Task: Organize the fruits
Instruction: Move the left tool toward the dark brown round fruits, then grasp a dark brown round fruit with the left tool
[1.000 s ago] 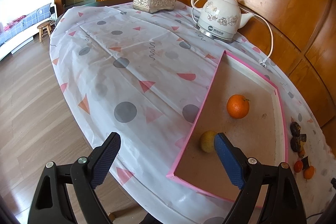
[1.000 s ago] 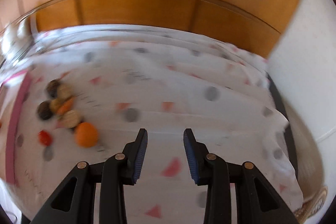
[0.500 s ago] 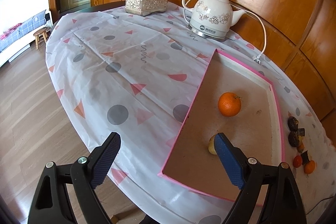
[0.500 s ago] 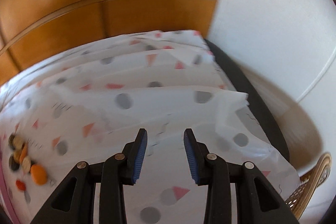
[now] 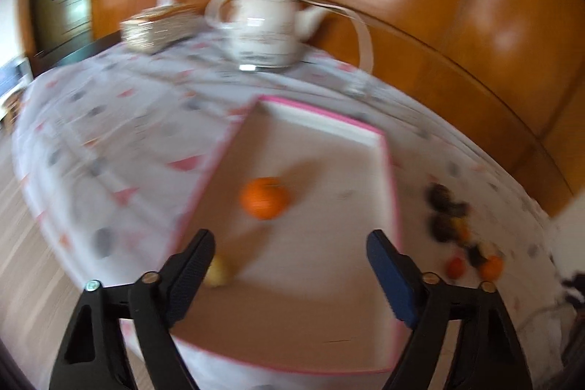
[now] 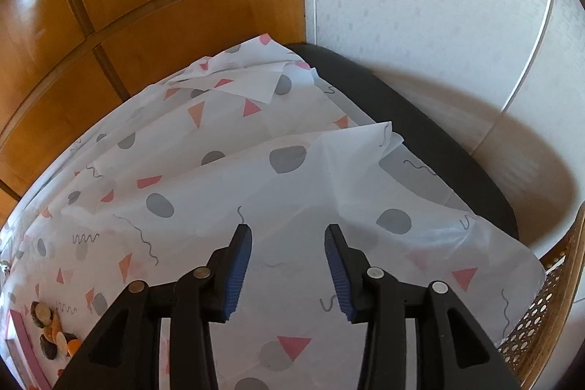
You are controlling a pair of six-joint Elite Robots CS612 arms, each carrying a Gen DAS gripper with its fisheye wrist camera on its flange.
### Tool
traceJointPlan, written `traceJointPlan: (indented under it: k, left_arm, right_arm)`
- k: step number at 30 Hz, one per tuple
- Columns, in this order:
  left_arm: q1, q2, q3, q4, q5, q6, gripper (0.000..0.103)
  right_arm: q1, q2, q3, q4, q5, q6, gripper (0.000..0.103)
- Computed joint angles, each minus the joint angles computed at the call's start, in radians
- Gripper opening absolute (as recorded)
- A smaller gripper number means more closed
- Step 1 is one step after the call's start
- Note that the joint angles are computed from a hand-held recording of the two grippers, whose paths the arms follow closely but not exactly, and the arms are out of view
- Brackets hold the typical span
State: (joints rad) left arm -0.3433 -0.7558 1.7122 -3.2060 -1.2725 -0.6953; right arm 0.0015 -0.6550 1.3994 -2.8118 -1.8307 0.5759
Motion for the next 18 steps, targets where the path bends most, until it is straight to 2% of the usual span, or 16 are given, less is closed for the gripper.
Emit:
traceJointPlan:
  k: [4,8,11,15,18]
  left_arm:
    - [-0.007,0.032,-0.078,0.028,-0.106,0.096,0.07]
    - [-0.016,0.07,-0.168,0.1,-0.199,0.172,0.056]
    - [-0.019,0.106,-0.245,0.164,-0.276,0.236,0.056]
    - [-0.027,0.142,-0.321,0.248,-0.296,0.262,0.056]
    - [-0.021,0.176,-0.387,0.309,-0.314,0.244,0.056]
  right_arm:
    - [-0.004,0.003,-0.004,0.008,0.028,-0.008,0.043]
    - [-0.006,0.007,-0.01,0.017,0.043,-0.014,0.043]
    - [-0.009,0.008,-0.012,0.02,0.054,-0.016,0.043]
    - [-0.011,0.012,-0.019,0.025,0.086,-0.032,0.043]
    - [-0.01,0.014,-0.021,0.023,0.095,-0.047,0.043]
